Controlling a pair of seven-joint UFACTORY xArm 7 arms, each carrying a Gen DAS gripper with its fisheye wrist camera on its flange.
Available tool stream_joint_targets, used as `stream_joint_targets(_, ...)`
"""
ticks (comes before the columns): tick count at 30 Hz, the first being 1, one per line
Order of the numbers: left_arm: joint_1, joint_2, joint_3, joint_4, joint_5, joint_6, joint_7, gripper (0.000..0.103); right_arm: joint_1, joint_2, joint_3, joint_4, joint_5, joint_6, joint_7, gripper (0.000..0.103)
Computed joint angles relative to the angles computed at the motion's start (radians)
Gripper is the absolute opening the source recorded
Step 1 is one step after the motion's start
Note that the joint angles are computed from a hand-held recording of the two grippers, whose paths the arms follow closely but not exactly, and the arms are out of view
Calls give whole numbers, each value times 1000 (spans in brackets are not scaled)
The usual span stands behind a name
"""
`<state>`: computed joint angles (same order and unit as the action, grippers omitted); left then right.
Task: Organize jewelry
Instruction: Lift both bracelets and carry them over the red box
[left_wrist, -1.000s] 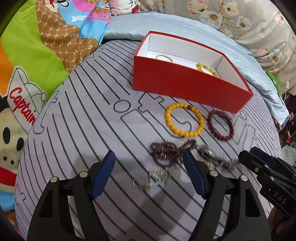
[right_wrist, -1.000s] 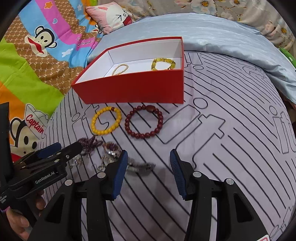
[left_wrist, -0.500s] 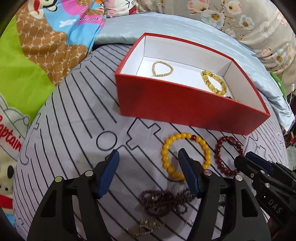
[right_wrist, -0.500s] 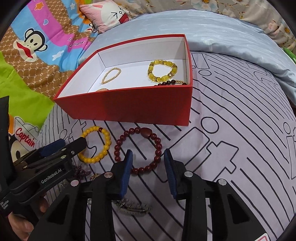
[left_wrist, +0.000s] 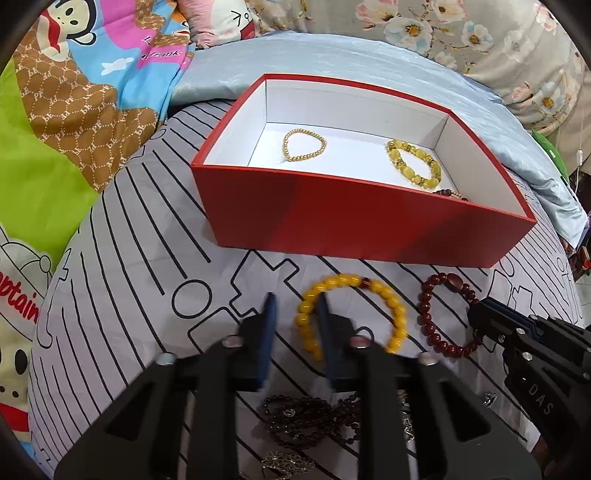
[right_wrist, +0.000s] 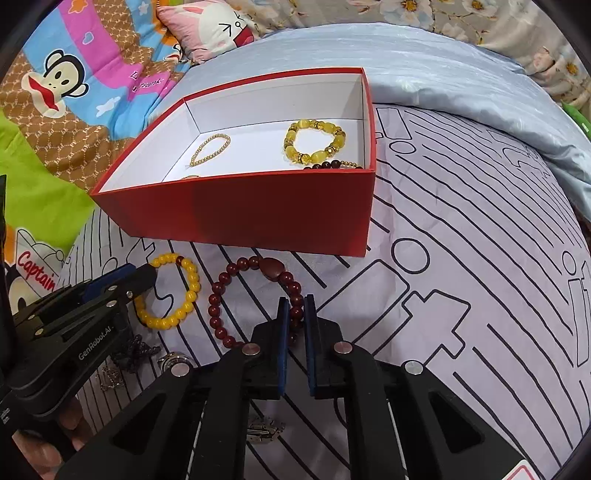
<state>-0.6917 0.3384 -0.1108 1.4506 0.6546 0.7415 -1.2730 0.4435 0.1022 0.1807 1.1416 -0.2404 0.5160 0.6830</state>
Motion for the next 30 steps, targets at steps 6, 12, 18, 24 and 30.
stream_joint_targets(6,14,-29,-13,-33,-45,-37,12,7,-10,-37,8,-41,66,-17,-23,8)
stream_joint_targets(12,19,-78,-28,-67,-51,-54,-1,7,-20,-100,17,-87,85,-29,-13,8)
stream_joint_targets(18,25,-131,-51,-88,-39,-53,-18,7,-34,-171,31,-123,95,-46,-10,8)
stream_joint_targets(24,29,-174,-77,-96,-18,-46,-27,7,-46,-217,49,-128,82,-45,5,8)
stream_joint_targets(30,35,-198,-100,-85,-12,-40,-12,7,-53,-251,60,-124,72,-47,7,8)
